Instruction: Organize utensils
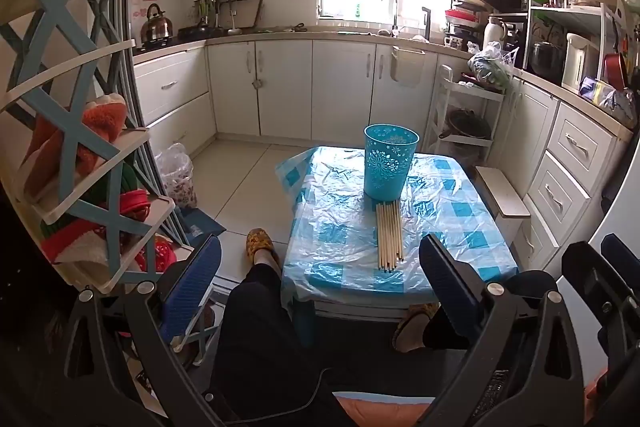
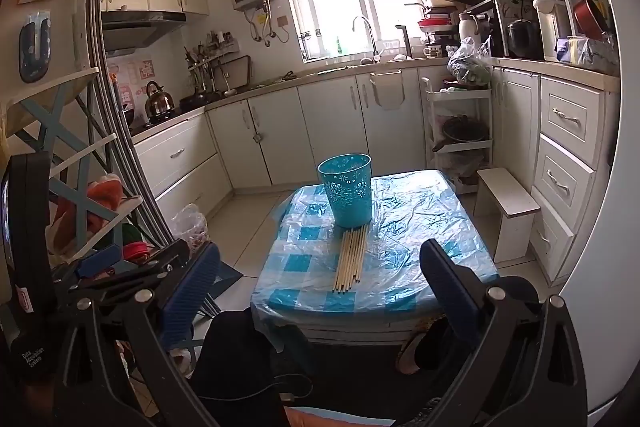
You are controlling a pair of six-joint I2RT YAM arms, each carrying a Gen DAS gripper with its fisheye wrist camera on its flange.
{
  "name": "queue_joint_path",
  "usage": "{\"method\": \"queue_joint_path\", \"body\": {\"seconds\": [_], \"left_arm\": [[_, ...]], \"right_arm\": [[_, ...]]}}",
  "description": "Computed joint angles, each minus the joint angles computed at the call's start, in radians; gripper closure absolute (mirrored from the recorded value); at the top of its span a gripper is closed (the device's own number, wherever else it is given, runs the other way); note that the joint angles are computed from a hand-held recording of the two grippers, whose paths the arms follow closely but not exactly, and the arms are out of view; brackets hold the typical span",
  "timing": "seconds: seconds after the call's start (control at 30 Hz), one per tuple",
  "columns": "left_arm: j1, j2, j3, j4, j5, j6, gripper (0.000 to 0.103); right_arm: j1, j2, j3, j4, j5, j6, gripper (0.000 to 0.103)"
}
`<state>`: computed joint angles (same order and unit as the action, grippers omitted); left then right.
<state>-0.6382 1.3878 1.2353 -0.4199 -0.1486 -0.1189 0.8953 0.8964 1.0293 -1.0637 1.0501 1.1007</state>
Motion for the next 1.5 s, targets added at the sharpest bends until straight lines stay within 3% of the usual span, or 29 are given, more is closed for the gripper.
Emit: {"method": "queue_joint_path", "body": {"seconds": [1.07,1.5], "left_arm": [[-0.039,-0.025,0.0,-0.014,-0.012,-0.011,0.008],[-0.002,-0.03,-0.025,0.016,0.049,0.013,0.008]], "right_arm": [[0.024,0.014,0.014,-0.037,0.014,0.043,0.007],[0.043,-0.002,0.031,-0.098,0.026,0.07,0.007]]}}
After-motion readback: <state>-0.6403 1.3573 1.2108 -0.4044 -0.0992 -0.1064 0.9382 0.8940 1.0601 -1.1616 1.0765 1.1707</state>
